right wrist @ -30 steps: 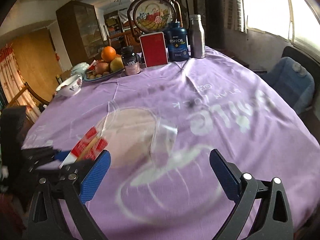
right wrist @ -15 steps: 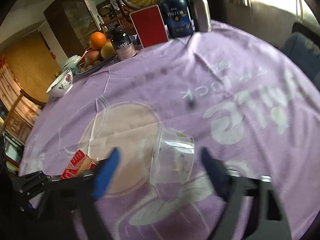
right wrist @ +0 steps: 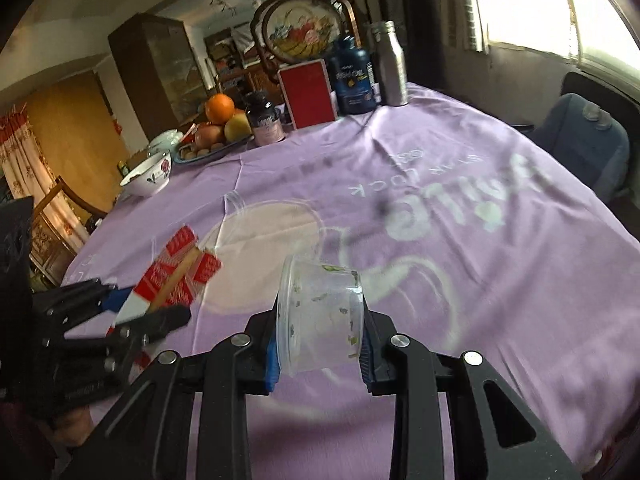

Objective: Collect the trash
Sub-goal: 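Grasp the small clear plastic cup with the right tool while the left tool holds the carton, then carry the Budweiser carton and clear cup over the red wastebasket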

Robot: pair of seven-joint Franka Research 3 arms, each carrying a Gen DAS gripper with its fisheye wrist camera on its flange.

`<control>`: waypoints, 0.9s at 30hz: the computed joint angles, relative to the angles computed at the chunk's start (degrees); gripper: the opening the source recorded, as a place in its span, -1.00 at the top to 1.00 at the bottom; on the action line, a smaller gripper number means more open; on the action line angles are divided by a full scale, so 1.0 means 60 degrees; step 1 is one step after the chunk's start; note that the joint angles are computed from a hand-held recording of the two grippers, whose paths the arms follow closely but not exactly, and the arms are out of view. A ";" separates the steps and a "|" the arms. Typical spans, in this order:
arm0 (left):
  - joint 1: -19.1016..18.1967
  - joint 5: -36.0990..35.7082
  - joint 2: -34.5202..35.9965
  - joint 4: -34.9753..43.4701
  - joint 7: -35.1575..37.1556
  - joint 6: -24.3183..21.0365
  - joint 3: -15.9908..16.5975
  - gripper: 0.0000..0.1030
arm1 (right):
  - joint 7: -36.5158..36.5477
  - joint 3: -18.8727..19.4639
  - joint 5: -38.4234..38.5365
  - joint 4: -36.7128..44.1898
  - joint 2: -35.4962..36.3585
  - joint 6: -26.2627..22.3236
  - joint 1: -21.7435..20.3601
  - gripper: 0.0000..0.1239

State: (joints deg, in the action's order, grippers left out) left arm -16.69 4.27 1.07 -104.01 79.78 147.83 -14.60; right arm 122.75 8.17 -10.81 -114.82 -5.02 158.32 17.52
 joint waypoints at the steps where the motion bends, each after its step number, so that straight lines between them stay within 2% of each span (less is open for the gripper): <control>1: -0.0017 0.0085 -0.0045 -0.0052 -0.0050 0.0089 -0.0014 0.17 | 0.0199 -0.0010 -0.0093 -0.0369 -0.0339 0.0105 -0.0046 0.50; 6: -0.0108 0.0117 -0.0280 -0.0235 -0.0181 0.0544 -0.0063 0.17 | 0.1455 0.0531 -0.1295 -0.1591 -0.1721 0.0276 -0.0901 0.50; 10: -0.0306 0.0304 -0.0358 -0.0195 -0.0208 0.0847 -0.0198 0.17 | 0.1905 0.0886 -0.1443 -0.2615 -0.3004 0.0376 -0.1628 0.50; 19: -0.0990 0.0168 0.0185 0.0570 0.0125 0.0804 -0.0626 0.17 | 0.2092 0.1467 -0.0712 -0.4829 -0.5858 0.0260 -0.2945 0.50; 27: -0.1791 0.0388 0.1016 0.1409 0.0341 0.0764 -0.1106 0.17 | 0.1951 0.1557 0.0168 -0.6572 -0.8483 -0.0622 -0.3623 0.50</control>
